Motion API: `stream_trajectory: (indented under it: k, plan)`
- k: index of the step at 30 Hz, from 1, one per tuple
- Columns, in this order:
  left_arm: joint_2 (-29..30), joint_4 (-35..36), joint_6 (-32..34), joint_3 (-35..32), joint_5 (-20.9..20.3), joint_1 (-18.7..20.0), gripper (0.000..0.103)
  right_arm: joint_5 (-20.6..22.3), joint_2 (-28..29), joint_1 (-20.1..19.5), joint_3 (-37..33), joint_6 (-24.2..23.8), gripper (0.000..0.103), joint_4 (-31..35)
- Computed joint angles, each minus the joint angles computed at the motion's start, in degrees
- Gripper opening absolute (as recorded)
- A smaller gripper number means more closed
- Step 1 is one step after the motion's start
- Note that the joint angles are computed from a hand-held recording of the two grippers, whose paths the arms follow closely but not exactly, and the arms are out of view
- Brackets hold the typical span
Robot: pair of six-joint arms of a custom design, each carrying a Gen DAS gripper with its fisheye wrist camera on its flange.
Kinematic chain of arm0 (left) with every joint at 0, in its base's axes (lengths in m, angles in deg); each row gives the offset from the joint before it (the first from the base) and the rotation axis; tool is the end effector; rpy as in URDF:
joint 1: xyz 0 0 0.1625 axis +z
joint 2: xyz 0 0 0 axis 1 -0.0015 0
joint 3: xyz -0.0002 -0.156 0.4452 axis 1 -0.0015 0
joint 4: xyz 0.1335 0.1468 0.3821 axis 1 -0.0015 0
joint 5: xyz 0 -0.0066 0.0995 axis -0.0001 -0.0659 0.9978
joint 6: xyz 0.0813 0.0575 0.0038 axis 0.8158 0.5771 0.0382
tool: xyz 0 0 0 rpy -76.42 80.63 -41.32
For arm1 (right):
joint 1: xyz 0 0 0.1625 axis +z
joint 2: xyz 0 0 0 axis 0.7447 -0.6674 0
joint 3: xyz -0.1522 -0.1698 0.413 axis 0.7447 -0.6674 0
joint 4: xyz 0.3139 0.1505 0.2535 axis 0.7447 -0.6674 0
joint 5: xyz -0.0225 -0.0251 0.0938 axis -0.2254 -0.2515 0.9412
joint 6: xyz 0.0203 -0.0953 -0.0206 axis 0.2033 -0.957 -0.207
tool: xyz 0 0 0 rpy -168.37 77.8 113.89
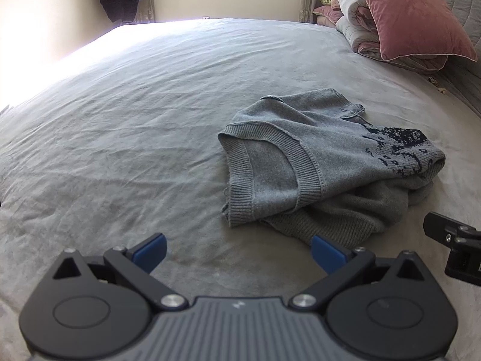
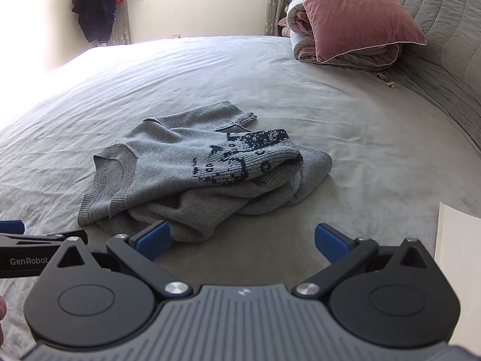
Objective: Fold clothes
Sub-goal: 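Move both tools toward the crumpled grey printed sweater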
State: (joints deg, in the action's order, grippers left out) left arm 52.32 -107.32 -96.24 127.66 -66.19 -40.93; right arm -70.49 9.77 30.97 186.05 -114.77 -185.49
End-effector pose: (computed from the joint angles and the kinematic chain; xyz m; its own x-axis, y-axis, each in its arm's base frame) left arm -0.2966 -0.6747 -0.0971 -0.6934 -0.0577 -0.7183 0.4414 0.7539 -0.4866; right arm -0.0258 -0.6742 0.2381 -0.7080 -0.0103 0.7061 -0.5327 0.6642 -0.5245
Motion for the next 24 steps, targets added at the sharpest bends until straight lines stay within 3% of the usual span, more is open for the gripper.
stream_trajectory:
  k: [15,24]
  plan:
    - [-0.4,2.2,-2.1,-0.6,1.2,0.6,0.103,-0.5,0.2,0.1,-1.2,1.9,0.103,3.5]
    - [-1.6,4.1,-4.3,0.0,1.5,1.9,0.103,-3.2,2.1,-0.2,-4.4,4.2,0.103,6.5]
